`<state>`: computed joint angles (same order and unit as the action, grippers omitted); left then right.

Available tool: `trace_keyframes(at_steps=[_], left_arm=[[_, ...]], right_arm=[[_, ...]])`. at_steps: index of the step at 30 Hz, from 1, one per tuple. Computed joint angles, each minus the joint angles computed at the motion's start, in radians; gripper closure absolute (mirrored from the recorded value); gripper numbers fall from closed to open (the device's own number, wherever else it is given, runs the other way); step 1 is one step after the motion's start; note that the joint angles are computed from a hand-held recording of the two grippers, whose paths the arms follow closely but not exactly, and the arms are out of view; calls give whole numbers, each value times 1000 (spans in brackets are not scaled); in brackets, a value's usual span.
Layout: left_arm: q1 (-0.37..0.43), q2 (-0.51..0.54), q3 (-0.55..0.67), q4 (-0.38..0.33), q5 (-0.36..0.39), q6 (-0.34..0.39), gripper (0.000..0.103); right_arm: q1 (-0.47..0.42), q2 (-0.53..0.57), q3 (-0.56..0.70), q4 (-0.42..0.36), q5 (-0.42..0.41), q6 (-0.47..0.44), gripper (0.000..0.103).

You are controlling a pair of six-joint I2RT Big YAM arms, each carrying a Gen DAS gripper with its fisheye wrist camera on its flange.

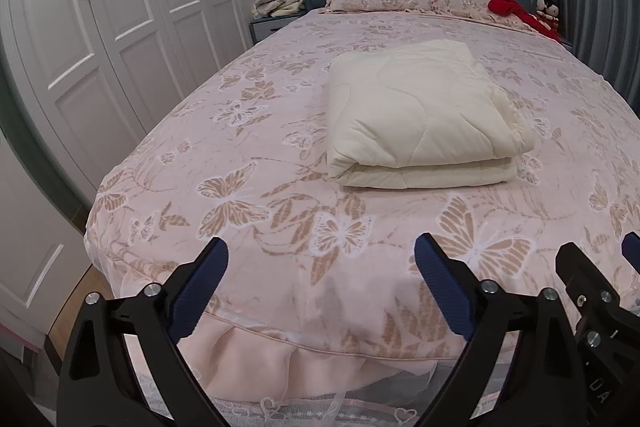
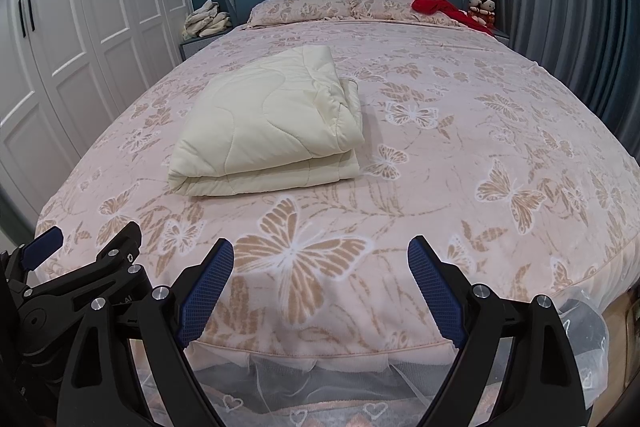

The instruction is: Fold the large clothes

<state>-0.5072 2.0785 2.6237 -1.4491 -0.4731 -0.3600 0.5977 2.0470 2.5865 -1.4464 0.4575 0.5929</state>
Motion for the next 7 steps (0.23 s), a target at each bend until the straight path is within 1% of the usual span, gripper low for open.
trace_keyframes(at_steps=[2,7], left_arm=[[1,3,6,0,8,7,19],[-1,8,16,0,6,5,20]], right_arm=[[0,-2,-3,1,3,-1,16],[1,-2,-1,-2,6,2,16]])
